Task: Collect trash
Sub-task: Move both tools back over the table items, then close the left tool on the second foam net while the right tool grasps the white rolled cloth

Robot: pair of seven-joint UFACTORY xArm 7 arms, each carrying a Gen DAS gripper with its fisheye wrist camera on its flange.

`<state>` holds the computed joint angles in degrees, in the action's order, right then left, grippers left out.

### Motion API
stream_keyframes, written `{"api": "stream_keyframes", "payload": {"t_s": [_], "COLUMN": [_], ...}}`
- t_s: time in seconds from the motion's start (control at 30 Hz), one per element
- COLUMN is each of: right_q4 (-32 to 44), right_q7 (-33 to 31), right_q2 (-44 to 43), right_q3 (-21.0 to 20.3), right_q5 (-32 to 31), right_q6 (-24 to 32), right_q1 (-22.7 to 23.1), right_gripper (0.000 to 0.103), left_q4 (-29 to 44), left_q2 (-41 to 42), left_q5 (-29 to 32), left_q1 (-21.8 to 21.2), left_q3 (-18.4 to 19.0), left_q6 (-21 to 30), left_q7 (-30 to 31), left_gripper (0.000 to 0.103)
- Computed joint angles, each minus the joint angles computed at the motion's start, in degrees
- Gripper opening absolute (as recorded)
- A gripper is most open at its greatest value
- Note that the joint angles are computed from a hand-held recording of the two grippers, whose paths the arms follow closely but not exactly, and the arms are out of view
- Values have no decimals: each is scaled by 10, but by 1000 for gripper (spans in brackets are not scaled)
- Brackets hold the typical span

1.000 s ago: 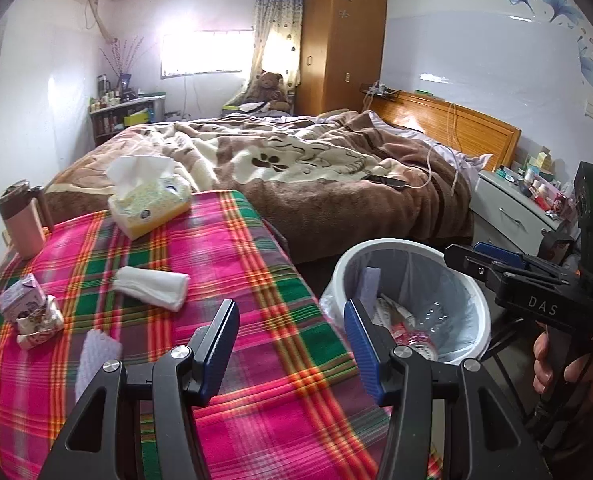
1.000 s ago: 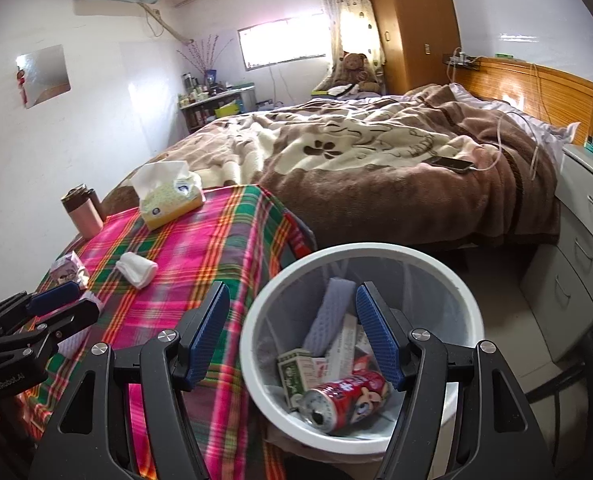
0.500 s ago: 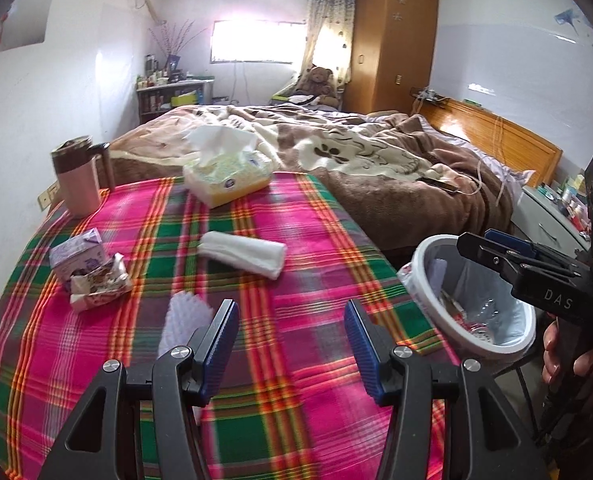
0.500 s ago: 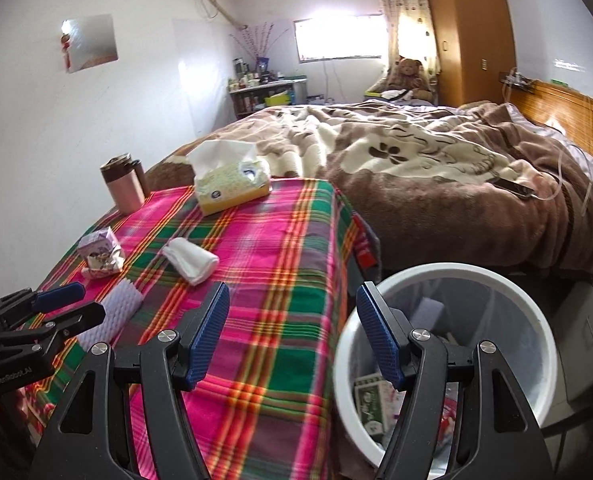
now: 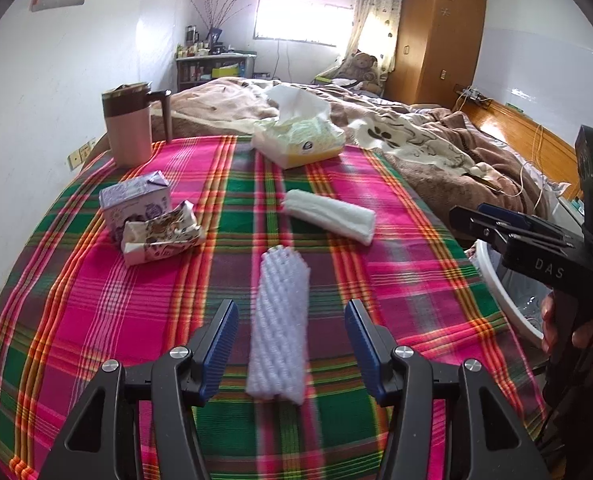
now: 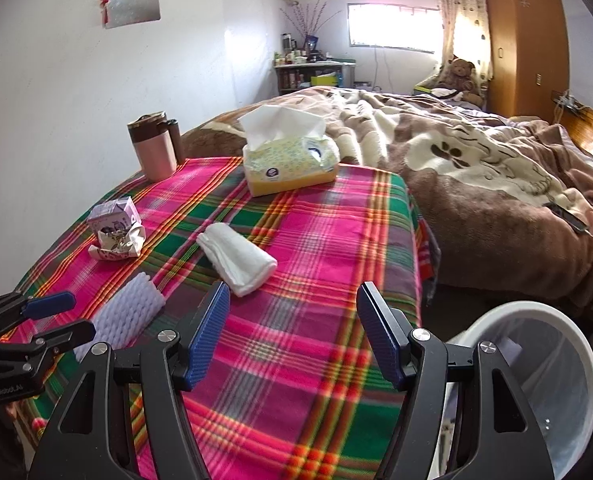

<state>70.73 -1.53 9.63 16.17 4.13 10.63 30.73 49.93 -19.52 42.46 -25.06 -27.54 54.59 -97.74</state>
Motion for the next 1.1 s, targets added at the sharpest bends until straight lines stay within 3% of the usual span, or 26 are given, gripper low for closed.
{"api": "stream_keyframes", "payload": {"t_s": [0.43, 0.67, 1.0, 1.1], "right_q4": [151, 221, 307, 313], "right_q7": [-25, -44, -81, -78], "right_q2": [122, 172, 225, 228], "right_q3": [-5, -11, -2, -13], "right_q5": [-37, -39, -13, -20], "right_q6": [86, 131, 215, 217], "right_q1": [37, 52, 57, 68], "right_gripper": [67, 67, 67, 67], "left_q4": [-40, -35, -41, -43], "left_q2": [2, 12, 13, 14], "left_q5": [-34, -43, -50, -53], "left_q1": [14, 20, 27, 28], "left_q3": [24, 29, 44, 46], "left_q6": [-56, -27, -48, -53], "left_q7": [23, 29, 33, 35], "left_gripper": [60, 60, 60, 60]}}
